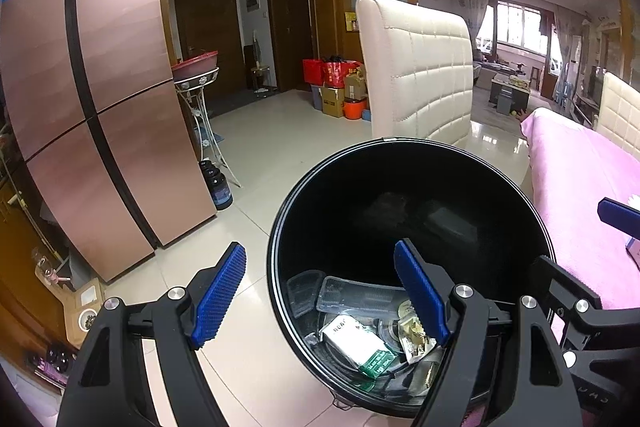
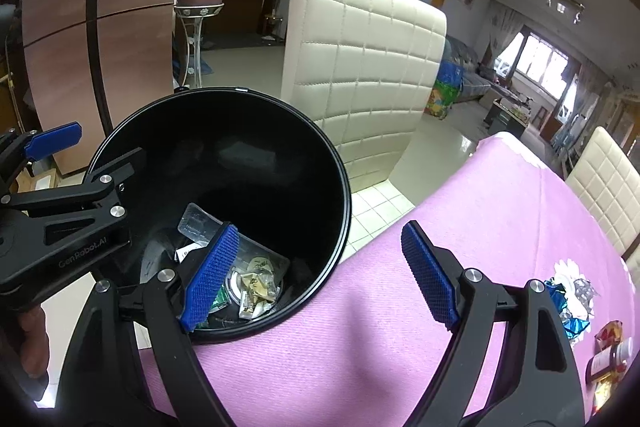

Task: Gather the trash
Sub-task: 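Move both open grippers back over the table toward the remaining trash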

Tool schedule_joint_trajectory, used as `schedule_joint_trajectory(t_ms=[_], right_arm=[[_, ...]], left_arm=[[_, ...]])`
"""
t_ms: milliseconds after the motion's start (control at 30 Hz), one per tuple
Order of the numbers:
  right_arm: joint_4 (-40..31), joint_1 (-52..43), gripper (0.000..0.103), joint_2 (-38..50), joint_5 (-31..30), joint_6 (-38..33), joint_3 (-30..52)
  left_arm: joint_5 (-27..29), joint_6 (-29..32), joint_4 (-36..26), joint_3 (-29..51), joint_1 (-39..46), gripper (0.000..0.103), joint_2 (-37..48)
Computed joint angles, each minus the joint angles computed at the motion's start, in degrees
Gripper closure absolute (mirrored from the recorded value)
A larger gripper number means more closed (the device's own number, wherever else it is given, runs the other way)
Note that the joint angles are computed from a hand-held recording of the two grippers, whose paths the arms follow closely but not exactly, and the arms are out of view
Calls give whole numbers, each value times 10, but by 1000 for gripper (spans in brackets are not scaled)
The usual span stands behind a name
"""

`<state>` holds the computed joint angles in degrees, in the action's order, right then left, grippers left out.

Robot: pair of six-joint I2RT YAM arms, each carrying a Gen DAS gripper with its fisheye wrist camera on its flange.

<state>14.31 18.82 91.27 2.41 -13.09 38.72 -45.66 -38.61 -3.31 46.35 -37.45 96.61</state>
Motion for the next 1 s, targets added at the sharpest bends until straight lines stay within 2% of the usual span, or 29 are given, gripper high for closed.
schedule_joint_trajectory(t_ms=[300, 600, 767, 1000], right_arm=[[2, -14, 20, -3, -1, 2, -4], [6, -60, 19, -14, -2, -6, -15], [7, -114, 19, -33, -14, -17, -30], [6, -252, 19, -68, -54, -42, -54]], left_arm=[[11, 7, 6, 8, -4, 28, 5], [20, 33, 12, 52, -39, 28, 44], [25, 52, 14, 92, -62, 28, 68], [40, 90, 14, 176, -105, 28, 121]])
